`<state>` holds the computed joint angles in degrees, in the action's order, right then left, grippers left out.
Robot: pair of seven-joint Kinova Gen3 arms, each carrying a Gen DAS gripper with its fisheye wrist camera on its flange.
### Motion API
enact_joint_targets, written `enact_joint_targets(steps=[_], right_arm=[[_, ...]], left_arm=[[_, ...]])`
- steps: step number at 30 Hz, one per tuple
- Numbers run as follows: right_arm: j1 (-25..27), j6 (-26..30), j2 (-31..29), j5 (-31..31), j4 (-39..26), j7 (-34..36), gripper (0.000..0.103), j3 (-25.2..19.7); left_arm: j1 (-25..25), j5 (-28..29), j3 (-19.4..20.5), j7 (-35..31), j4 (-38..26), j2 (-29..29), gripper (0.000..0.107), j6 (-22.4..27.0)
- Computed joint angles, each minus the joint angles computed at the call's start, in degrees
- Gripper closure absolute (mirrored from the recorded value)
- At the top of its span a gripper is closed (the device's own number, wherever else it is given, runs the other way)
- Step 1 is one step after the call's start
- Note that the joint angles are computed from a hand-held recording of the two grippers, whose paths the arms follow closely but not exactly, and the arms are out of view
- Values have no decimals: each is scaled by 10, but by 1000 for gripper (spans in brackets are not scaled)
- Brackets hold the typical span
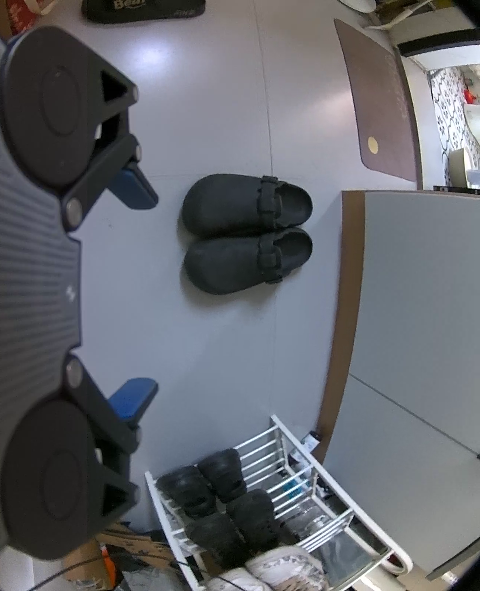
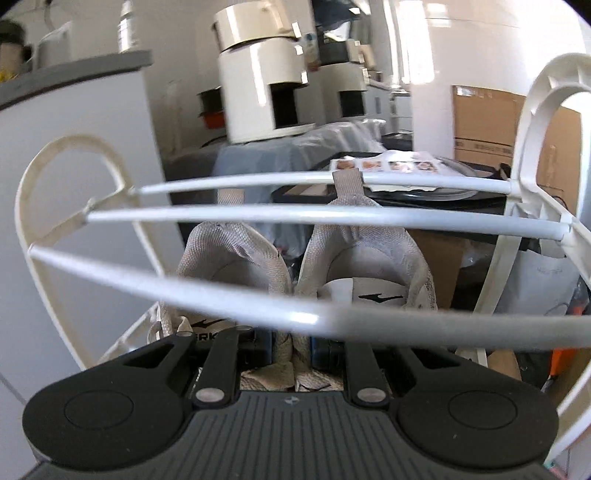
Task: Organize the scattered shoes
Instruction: 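Insert the held white-grey sneakers into the rack's upper shelf with the right tool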
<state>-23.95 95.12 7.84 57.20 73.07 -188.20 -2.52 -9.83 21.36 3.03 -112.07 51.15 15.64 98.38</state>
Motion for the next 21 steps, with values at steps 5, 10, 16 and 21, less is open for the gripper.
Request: enact_joint_targets(steps=[5, 10, 16, 21], right_arm=[[7, 20, 20, 0, -7, -71, 82, 15], [19, 13, 29, -11, -4, -69, 66, 29], [26, -27, 6, -24, 9, -45, 40, 19], [36, -42, -7, -56, -7, 12, 28, 9]], left_arm=[[6, -6, 2, -5, 3, 1, 9, 0], [10, -8, 2, -2, -2, 5, 9, 3], [4, 5, 4, 0, -8, 6, 9, 6], [-14, 30, 4, -8, -15, -1, 9, 19]])
